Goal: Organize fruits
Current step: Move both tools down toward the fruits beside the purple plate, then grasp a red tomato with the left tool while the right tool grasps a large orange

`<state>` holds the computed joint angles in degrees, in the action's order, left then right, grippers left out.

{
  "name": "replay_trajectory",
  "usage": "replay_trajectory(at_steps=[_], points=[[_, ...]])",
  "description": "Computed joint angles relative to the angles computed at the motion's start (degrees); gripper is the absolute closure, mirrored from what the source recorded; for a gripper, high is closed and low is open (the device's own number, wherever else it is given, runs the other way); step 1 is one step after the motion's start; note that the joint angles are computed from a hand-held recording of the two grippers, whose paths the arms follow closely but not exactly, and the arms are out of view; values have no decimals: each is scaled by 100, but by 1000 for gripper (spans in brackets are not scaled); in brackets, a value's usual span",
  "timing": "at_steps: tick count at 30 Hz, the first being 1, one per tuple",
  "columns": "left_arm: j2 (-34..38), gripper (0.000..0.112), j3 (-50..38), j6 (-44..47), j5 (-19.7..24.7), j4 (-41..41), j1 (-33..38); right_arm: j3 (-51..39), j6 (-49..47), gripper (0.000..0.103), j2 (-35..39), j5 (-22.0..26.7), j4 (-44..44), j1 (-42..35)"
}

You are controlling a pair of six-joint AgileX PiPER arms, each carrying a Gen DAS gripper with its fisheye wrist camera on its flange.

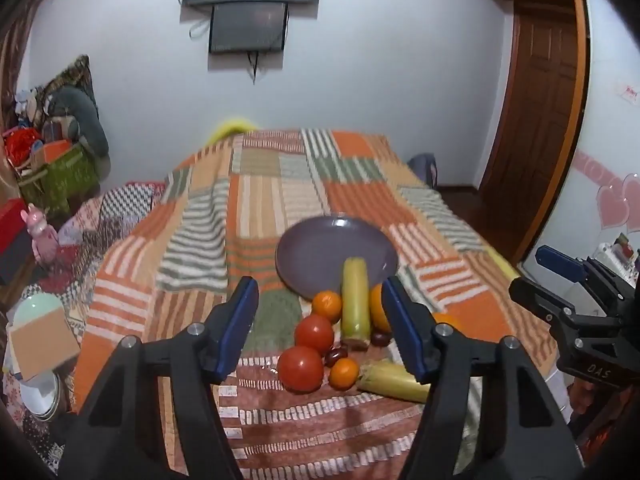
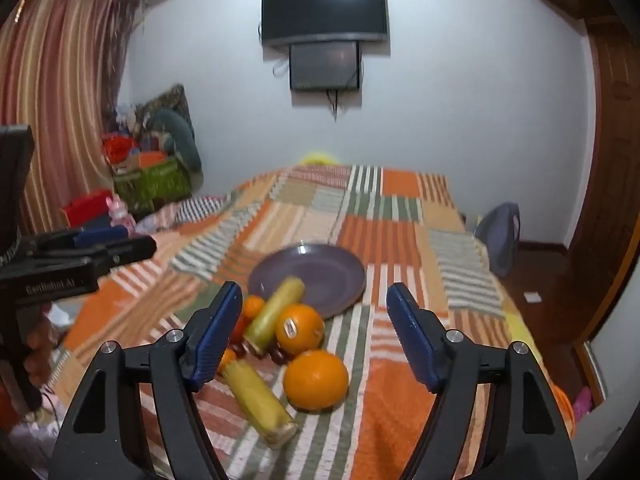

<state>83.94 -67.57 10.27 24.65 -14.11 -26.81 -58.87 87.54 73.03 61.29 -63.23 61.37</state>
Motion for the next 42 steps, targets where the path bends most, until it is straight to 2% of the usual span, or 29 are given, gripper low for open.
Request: replay_trajectory(at_steps=[2, 5, 8, 16, 21, 27, 28, 30, 33, 35, 42], points=[[293, 48, -118, 172, 121, -198, 73, 111, -197, 31, 42, -386, 340, -350], [730, 48, -296, 642, 447, -671, 260, 257, -370, 31, 93, -699, 698, -635], [1073, 48, -373, 767, 656, -656, 353, 378, -552, 31, 108, -994, 1022, -835], [1601, 48, -145, 1199, 666, -1187, 375, 661, -1109, 31, 288, -1837, 1882, -1448], [1759, 48, -168, 1054, 531, -1042, 325, 709, -1390, 31, 411, -2275, 2333, -1723], [1931, 49, -354, 953, 531, -933, 252, 665, -1664, 31, 664, -2558, 2605, -1900], [1968, 52, -411, 950, 554, -845, 296, 669, -1683, 31, 716, -2623, 2636, -1935], [2042, 59, -500, 1044, 639, -1010, 327, 671, -1647, 31, 766, -2708, 2641, -1989], [2158, 61, -634, 1391, 841, -1495, 447, 686, -1804, 31, 779, -2834, 2806, -2082], [2210, 64, -687, 1539, 937, -1666, 506, 660, -1857, 37, 807, -2803, 2811, -2084], [2057, 65, -614, 1342, 896, -1123, 563, 679, -1970, 37, 733, -2823, 2907, -2128]])
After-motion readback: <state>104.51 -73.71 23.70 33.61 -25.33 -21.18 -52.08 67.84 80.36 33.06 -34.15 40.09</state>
